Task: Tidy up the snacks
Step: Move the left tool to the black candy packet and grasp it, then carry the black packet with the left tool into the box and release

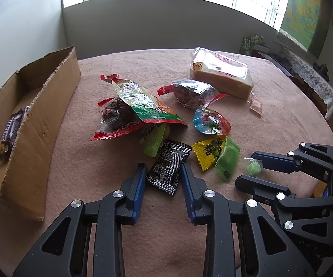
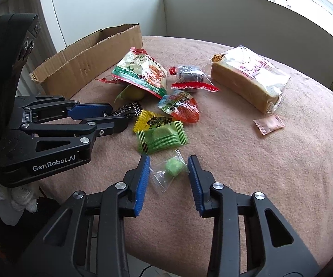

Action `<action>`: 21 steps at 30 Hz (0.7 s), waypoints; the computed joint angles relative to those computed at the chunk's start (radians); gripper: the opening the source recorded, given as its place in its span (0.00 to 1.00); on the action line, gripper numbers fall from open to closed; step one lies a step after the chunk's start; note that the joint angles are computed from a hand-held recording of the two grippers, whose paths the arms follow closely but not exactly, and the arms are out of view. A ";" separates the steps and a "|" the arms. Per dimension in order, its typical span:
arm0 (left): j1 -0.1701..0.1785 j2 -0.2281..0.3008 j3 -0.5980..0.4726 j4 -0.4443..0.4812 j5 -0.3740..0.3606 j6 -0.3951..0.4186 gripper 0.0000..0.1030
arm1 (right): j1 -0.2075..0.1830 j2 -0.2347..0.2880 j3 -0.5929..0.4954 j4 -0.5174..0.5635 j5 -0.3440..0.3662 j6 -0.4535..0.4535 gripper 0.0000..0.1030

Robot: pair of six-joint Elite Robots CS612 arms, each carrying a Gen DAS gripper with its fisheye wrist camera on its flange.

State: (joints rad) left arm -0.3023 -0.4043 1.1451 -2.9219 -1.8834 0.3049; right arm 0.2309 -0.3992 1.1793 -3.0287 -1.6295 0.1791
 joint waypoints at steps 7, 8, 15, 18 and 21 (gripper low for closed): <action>-0.002 0.003 -0.005 -0.004 0.000 0.018 0.28 | -0.004 -0.006 0.013 -0.010 0.018 0.017 0.32; -0.002 0.001 0.000 -0.011 0.003 0.017 0.26 | -0.006 -0.008 0.019 -0.016 0.028 0.026 0.32; -0.001 -0.008 0.023 -0.022 -0.011 0.032 0.24 | -0.005 -0.016 0.039 -0.030 0.021 0.027 0.32; -0.001 -0.012 0.026 -0.022 -0.019 0.025 0.24 | -0.007 -0.020 0.046 -0.042 0.025 0.034 0.31; 0.002 -0.017 0.036 -0.042 -0.033 0.009 0.24 | -0.008 -0.028 0.059 -0.062 0.027 0.044 0.31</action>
